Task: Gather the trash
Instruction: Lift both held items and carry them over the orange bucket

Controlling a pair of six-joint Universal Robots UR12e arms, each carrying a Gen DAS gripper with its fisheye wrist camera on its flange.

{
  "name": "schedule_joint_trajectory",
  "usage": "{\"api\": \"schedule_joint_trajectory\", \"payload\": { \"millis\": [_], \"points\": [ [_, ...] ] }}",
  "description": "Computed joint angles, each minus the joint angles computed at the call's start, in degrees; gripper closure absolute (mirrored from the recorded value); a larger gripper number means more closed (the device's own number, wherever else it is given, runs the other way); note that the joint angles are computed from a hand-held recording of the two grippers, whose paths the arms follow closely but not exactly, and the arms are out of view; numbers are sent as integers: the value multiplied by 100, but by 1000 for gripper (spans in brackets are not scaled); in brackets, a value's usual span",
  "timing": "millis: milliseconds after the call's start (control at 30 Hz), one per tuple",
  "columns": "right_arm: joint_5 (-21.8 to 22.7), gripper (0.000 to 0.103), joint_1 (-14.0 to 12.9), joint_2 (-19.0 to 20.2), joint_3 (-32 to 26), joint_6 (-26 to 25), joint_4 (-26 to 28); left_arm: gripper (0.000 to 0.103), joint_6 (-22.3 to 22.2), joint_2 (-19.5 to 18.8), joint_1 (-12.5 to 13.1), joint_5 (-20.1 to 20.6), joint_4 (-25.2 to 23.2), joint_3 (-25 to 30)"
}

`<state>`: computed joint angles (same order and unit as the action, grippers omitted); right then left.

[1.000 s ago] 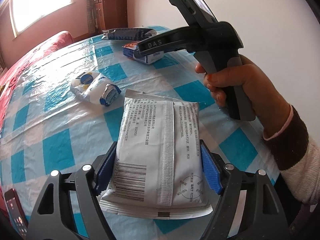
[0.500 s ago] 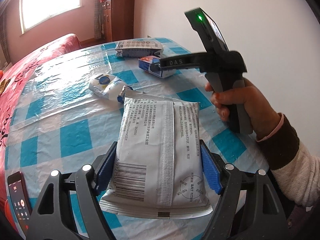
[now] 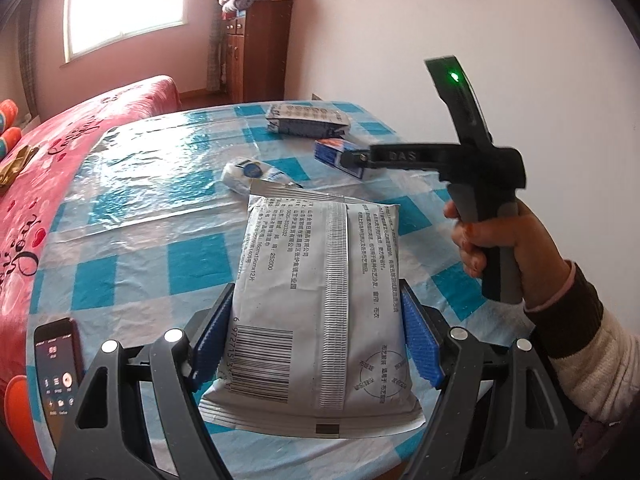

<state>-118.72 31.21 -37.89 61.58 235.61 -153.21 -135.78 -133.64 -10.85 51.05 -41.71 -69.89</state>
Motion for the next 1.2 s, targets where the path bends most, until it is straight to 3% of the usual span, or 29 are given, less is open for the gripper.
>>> {"api": "schedule_joint_trajectory", "payload": {
  "millis": [500, 800, 1200],
  "points": [
    [-279, 50, 261, 0, -267, 82, 293, 26, -499, -46, 238, -300, 449, 27],
    [-215, 50, 366, 224, -820, -170, 468, 26, -1027, -108, 379, -170, 883, 88],
    [183, 50, 434, 720, -1867, -662, 773, 26, -1673, -181, 593, 231, 1458, 182]
  ]
}}
